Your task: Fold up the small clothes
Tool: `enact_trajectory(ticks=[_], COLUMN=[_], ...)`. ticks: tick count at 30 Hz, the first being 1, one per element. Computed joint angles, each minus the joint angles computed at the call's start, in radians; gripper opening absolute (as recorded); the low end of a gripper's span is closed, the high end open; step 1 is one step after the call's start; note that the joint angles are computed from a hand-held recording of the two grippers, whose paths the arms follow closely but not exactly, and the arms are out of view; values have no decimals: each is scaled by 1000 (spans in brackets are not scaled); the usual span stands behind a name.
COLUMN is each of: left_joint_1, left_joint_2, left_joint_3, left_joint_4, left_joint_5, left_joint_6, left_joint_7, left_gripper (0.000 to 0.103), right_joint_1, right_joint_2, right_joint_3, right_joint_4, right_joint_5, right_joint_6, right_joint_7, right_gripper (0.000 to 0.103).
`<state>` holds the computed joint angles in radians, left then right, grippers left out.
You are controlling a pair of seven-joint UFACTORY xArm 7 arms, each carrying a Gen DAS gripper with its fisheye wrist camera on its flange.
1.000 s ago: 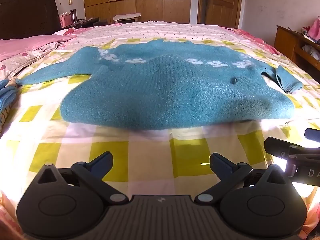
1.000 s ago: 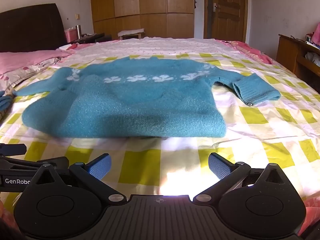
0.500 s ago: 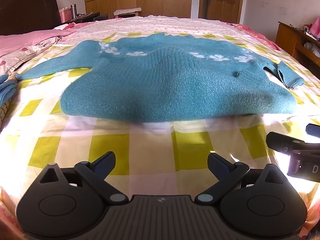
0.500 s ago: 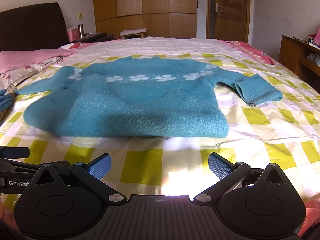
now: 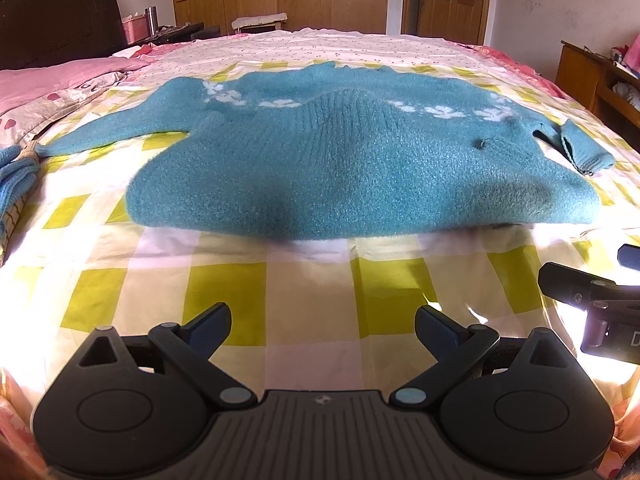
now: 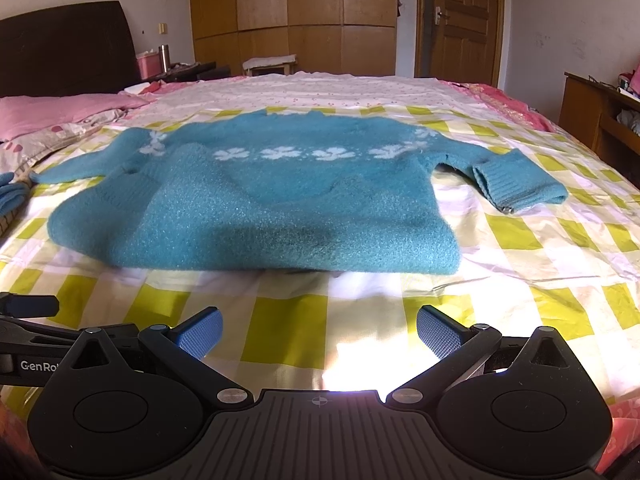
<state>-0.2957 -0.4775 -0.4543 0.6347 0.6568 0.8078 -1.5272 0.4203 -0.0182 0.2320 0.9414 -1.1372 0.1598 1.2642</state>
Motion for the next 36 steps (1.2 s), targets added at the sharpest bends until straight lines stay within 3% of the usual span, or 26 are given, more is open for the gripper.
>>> enact_trajectory(ticks=[14, 36], left_joint_1=[-6, -8], left_joint_2=[9, -2], left_joint_3=[-16, 1], left_joint_4=[15, 3], left_joint_5=[52, 56], left_joint_6=[41, 25], left_joint_7=[2, 3], left_gripper=[103, 103], right_joint_1=[1, 13], right_joint_2=[3, 15], right_joint_3=[-2, -11], right_joint_4=[1, 6], right_joint_5=[-1, 5], right_joint_6=[-6, -12], right_joint_7=[-13, -25], right_gripper=[103, 103])
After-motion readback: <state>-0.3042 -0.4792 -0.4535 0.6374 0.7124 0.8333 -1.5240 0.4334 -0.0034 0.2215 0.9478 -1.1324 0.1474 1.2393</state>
